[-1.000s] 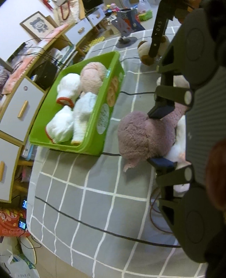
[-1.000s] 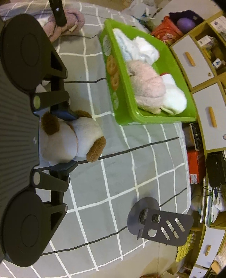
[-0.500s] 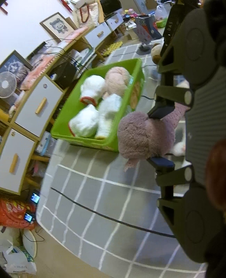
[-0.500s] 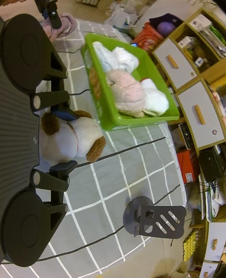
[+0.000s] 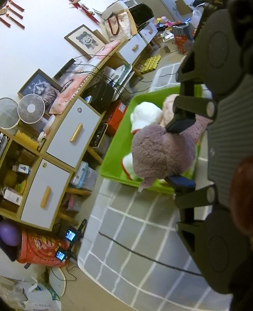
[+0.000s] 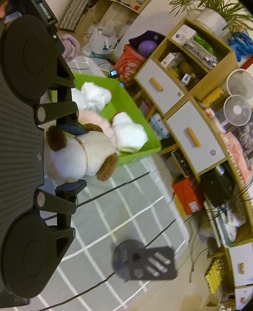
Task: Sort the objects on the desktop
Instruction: 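Carry the bunny and puppy over the green tray and release both inside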
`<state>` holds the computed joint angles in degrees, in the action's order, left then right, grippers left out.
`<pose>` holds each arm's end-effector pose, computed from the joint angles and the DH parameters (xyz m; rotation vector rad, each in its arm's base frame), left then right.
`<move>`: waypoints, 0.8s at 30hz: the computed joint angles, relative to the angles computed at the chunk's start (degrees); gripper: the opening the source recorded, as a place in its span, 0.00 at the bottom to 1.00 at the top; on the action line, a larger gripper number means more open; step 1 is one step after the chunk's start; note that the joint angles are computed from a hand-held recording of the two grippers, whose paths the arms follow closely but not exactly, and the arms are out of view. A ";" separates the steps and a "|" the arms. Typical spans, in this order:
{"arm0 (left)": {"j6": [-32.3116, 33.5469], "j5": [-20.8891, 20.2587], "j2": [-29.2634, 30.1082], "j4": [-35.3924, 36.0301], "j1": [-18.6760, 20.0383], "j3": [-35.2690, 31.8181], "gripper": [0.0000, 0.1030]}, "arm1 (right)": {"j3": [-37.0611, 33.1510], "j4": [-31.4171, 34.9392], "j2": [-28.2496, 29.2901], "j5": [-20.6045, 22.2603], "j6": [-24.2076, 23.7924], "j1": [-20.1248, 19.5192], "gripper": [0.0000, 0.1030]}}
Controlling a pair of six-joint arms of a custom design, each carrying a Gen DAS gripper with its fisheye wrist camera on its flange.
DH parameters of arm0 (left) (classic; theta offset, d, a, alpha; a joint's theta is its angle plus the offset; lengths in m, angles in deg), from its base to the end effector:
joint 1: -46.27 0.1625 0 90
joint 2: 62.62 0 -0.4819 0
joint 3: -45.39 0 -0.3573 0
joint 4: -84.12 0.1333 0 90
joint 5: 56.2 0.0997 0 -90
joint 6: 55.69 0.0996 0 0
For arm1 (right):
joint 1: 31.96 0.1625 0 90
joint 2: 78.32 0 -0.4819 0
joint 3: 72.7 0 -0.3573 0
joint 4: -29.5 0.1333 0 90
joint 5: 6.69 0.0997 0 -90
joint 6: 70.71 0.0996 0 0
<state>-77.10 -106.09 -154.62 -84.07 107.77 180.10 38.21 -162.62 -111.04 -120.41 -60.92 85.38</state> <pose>-0.0035 -0.4204 0.3976 -0.1387 2.5481 -1.1255 0.3614 -0.4961 0.0303 0.3027 -2.7743 0.7465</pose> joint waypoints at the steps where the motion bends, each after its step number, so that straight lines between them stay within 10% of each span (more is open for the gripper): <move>1: -0.17 -0.27 0.84 -0.05 0.21 -0.63 0.45 | -0.31 -0.26 0.20 0.31 -0.10 -0.01 0.49; 24: 15.79 1.14 19.89 -7.66 3.24 -11.73 0.45 | -7.03 -12.03 9.01 1.95 -4.93 -2.57 0.49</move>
